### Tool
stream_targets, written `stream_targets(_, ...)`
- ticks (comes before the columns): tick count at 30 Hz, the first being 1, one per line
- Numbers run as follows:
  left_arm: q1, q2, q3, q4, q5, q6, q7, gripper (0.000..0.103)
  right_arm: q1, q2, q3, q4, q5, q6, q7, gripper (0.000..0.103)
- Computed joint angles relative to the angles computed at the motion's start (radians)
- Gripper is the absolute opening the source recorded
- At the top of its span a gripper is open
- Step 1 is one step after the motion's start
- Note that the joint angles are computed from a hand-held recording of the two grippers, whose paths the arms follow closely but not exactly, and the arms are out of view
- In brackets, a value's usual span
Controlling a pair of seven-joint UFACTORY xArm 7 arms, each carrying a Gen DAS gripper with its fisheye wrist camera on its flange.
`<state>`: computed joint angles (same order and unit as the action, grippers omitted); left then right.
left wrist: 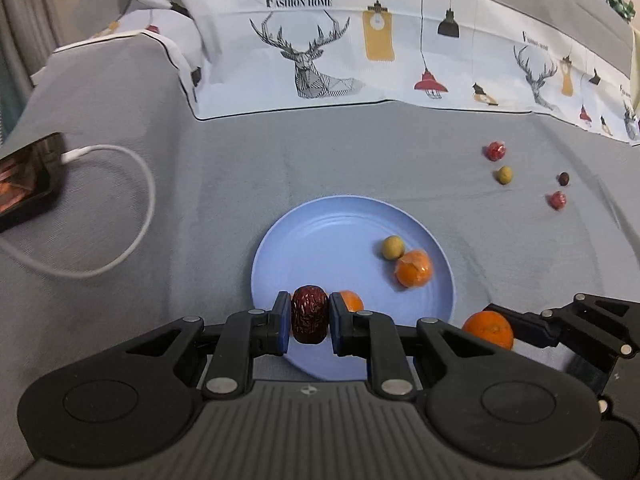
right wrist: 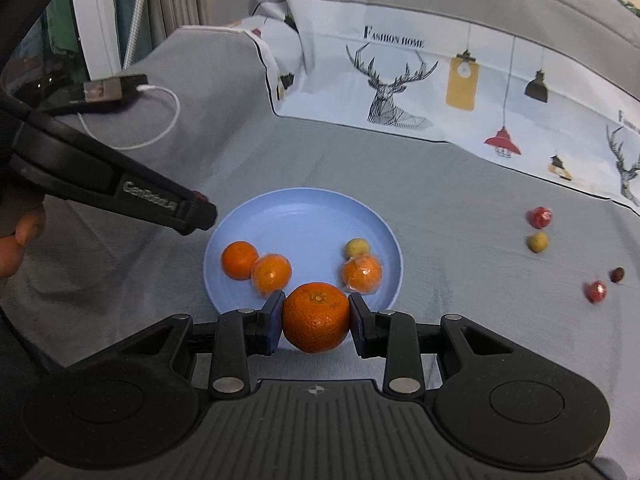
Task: Organize fruits
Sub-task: 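Open the right tool over the plate while the left tool releases the jujube, then lift both open tools away from the plate toward the remaining fruits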
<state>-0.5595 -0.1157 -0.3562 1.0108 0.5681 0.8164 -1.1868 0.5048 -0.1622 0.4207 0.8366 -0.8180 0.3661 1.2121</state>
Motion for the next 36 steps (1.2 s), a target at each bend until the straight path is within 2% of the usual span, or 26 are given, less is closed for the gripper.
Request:
stream_targets(3,0.011,0.054,0.017,0.019,0.022,-0.027,0.016,0.021,-0.006,0.066,-0.013,0.035,-0.03,-0.012,0.008,0.035)
stream_targets(10,-0.001,0.152,0.068,0.069,0.056,-0.052,0.042,0.021,0.043,0.173,-0.095,0.088,-0.068,-0.039,-0.003,0.035)
stream_targets(12,-0.007,0.173,0.082,0.077,0.07,-0.065,0.043,0.026,0.058,0.199,-0.117,0.105,-0.066,-0.041,-0.015,0.036)
stream_targets(13,-0.01,0.178,0.088,0.078,0.074,-0.075,0.045,0.049,0.064,0.21,-0.127,0.112,-0.056,-0.048,-0.033,0.037)
stream_targets(14,-0.014,0.182,0.093,0.081,0.086,-0.078,0.037,0.085,0.07,0.22,-0.136,0.12,-0.04,-0.053,-0.053,0.039)
stream_targets(15,-0.021,0.183,0.096,0.088,0.108,-0.064,0.016,0.097,0.077,0.228,-0.147,0.129,-0.042,-0.053,-0.055,0.052)
stream_targets(16,-0.031,0.176,0.097,0.088,0.154,-0.049,-0.027,0.102,0.086,0.231,-0.156,0.139,-0.054,-0.046,-0.05,0.062)
stream_targets(17,-0.039,0.16,0.097,0.078,0.195,-0.049,-0.054,0.102,0.094,0.226,-0.164,0.145,-0.078,-0.037,-0.037,0.075)
stream_targets(18,-0.04,0.144,0.092,0.071,0.201,-0.049,-0.039,0.102,0.1,0.211,-0.168,0.14,-0.098,-0.033,-0.023,0.082)
stream_targets(20,-0.046,0.12,0.075,0.071,0.169,-0.004,0.006,0.102,0.101,0.168,-0.161,0.117,-0.104,-0.025,-0.01,0.088)
stream_targets(21,-0.051,0.101,0.064,0.063,0.151,0.024,0.008,0.102,0.098,0.131,-0.152,0.089,-0.068,-0.021,-0.024,0.09)
stream_targets(26,-0.064,-0.036,0.002,-0.016,0.014,0.109,-0.018,0.103,0.118,-0.076,-0.11,-0.082,0.206,-0.008,-0.136,0.093)
stream_targets(28,-0.068,-0.086,-0.024,-0.038,-0.054,0.142,-0.039,0.103,0.131,-0.156,-0.081,-0.132,0.27,0.024,-0.138,0.095)
stream_targets(31,-0.07,-0.148,-0.069,-0.056,-0.108,0.18,-0.072,0.103,0.098,-0.251,0.005,-0.164,0.275,0.078,-0.097,0.096)
stream_targets(36,-0.075,-0.195,-0.149,-0.031,-0.106,0.276,-0.128,0.103,0.02,-0.375,0.125,-0.186,0.274,0.114,-0.069,0.098)
